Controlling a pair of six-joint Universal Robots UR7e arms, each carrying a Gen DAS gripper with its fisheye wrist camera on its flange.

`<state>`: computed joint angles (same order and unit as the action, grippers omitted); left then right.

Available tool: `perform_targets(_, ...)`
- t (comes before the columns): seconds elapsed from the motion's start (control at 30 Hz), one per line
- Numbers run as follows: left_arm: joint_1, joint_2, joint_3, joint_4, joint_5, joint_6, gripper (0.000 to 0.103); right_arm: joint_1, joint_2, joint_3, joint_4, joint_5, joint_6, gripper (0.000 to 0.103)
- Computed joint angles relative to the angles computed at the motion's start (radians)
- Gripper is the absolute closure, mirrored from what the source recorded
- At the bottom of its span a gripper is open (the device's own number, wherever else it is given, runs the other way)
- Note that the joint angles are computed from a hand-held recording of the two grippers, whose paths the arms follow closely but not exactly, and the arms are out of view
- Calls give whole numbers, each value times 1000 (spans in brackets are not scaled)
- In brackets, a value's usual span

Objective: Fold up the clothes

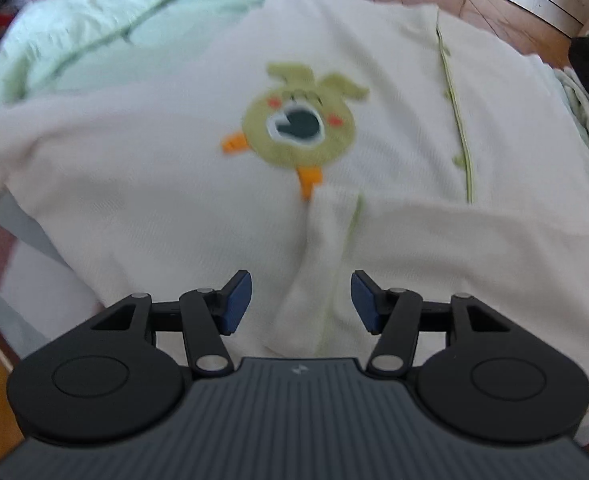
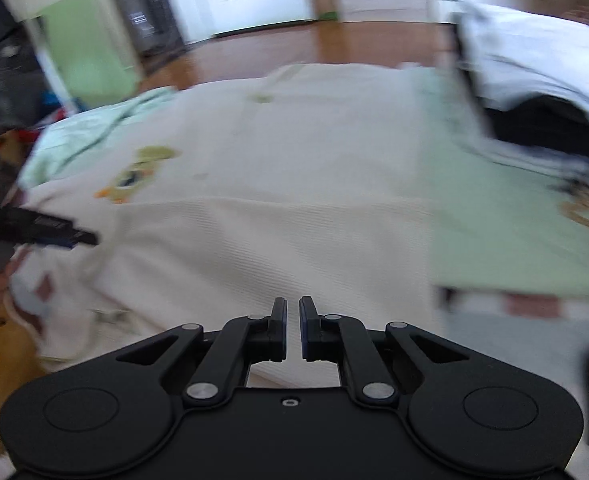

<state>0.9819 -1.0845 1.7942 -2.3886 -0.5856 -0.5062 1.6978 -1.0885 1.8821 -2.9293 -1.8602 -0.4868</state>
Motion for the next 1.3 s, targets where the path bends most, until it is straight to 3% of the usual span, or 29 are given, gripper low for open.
perform_targets(0.1, -17, -2, -3, 16, 71, 19, 45, 40, 71, -56, 32, 32, -54, 89)
perform_targets(0.2, -16, -7, 0, 35, 94, 12, 44, 98, 137, -97, 37, 34, -115, 62)
perform_targets(0.4, 16, -41, 24, 35, 56, -21, 44, 158, 183, -119, 65, -2, -302, 58)
perform_targets(0.47, 22, -48, 34, 36, 56, -20, 44, 170, 200, -121, 50, -41, -306, 58)
perform_targets(0.63, 46, -77, 42, 42, 36, -46, 44, 165, 203, -124, 55, -45, -181, 58)
perform_targets(0.8, 65, -109, 60, -24, 84, -47, 44, 155, 210, -142, 70, -44, -99, 58)
perform_targets(0.9, 72, -133, 88, -116, 169, -44, 43, 150, 221, -145, 36, -51, -70, 58)
perform_targets(1.0, 97, -151, 100, -197, 286, -89, 31, 146, 228, -145, -21, -57, -60, 57)
perform_targets(1.17, 192, -196, 106, -477, 212, -46, 31, 141, 239, -168, -24, -96, -22, 57)
perform_targets(1.3, 252, -212, 88, -603, 225, -77, 31, 143, 229, -174, -2, -149, 11, 57)
